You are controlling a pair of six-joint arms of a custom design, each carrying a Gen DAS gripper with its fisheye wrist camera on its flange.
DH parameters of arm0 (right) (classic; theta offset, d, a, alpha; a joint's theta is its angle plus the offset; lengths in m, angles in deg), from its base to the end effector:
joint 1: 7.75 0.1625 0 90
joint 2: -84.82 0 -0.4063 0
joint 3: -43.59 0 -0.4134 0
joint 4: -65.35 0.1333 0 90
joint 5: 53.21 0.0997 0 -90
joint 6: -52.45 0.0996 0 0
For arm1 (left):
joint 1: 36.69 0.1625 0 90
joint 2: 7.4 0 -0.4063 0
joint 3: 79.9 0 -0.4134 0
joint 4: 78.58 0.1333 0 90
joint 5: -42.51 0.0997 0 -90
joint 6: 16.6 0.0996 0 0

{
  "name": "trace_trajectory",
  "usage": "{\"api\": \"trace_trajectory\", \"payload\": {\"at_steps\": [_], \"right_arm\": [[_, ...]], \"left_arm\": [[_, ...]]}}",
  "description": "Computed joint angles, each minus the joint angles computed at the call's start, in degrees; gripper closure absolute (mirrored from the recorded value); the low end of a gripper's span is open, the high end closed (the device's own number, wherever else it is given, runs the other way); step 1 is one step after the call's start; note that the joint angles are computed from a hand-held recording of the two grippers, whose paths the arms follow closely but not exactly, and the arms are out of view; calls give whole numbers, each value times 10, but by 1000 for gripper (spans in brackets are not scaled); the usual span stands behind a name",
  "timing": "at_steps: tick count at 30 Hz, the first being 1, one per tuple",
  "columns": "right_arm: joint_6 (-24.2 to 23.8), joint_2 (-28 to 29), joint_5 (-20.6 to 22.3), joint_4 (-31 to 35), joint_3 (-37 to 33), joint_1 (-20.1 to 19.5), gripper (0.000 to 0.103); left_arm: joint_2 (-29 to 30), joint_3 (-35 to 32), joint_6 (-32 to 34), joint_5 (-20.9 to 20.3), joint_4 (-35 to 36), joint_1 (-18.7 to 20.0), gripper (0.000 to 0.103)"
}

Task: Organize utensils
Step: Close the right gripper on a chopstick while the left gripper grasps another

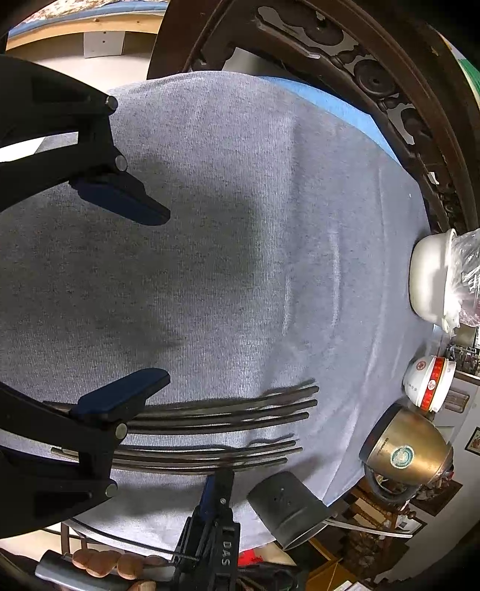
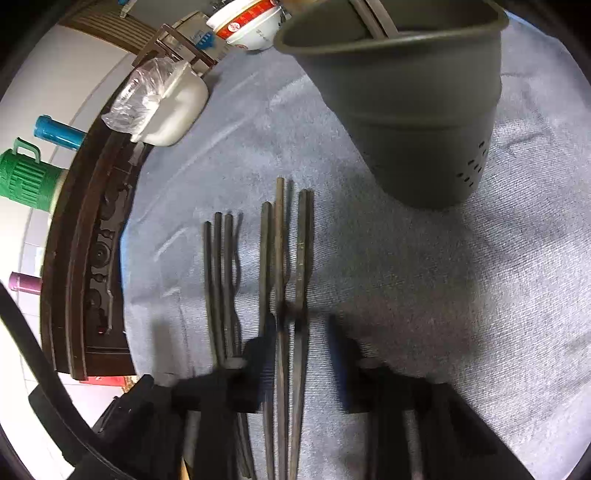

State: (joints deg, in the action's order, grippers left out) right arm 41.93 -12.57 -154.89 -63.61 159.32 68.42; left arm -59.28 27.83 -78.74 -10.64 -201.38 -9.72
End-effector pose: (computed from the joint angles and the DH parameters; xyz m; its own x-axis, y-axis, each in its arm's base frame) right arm -0.0020 -0.4813 0.3792 -0.9590 0.1323 0.2506 0.0495 0.9489 -0.3117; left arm -0.3968 -0.4185 0.0277 -0.7968 0.0141 -0.6040 0.2474 0.9197 -0.3049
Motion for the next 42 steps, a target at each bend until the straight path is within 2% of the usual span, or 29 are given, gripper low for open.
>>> {"api": "trace_trajectory", "payload": {"at_steps": [4,7,11,14,16,22,27,32,35,37,38,39,40,42], "right_arm": [[0,18,-24,17,-17,15,85],[-17,28,-54,25,-24,30,95],[-51,33,-118,35,-33,51,95],[-66,39,-154,74,-51,56,95],[-72,40,-164,84,-54,52,95],[-84,33,-148,83,-54,41,94],[-99,23,-121,78,-51,21,94],[-110,12,-97,83,-51,6,95],[-117,6,-86,87,-51,-1,95],[-124,1,-79,91,-52,-8,95],[-127,1,-76,92,-53,-11,95],[-126,5,-76,89,-53,-9,95],[-127,5,-75,88,-53,-10,95],[-129,6,-74,92,-55,-12,95]], "left_arm": [[2,-2,0,-3,0,2,23],[4,-5,6,-3,-2,3,23],[7,-13,19,-9,-4,5,23],[17,-34,28,-20,1,12,23],[25,-51,35,-35,0,20,23],[82,-149,61,-68,53,46,24],[128,-226,56,-114,108,73,44],[152,-259,47,-144,134,91,57],[162,-270,49,-151,139,94,62],[169,-281,49,-141,153,92,66],[173,-287,53,-139,158,92,72],[177,-293,59,-140,164,92,90],[179,-298,63,-145,170,94,97],[181,-303,79,-156,175,97,97]]}}
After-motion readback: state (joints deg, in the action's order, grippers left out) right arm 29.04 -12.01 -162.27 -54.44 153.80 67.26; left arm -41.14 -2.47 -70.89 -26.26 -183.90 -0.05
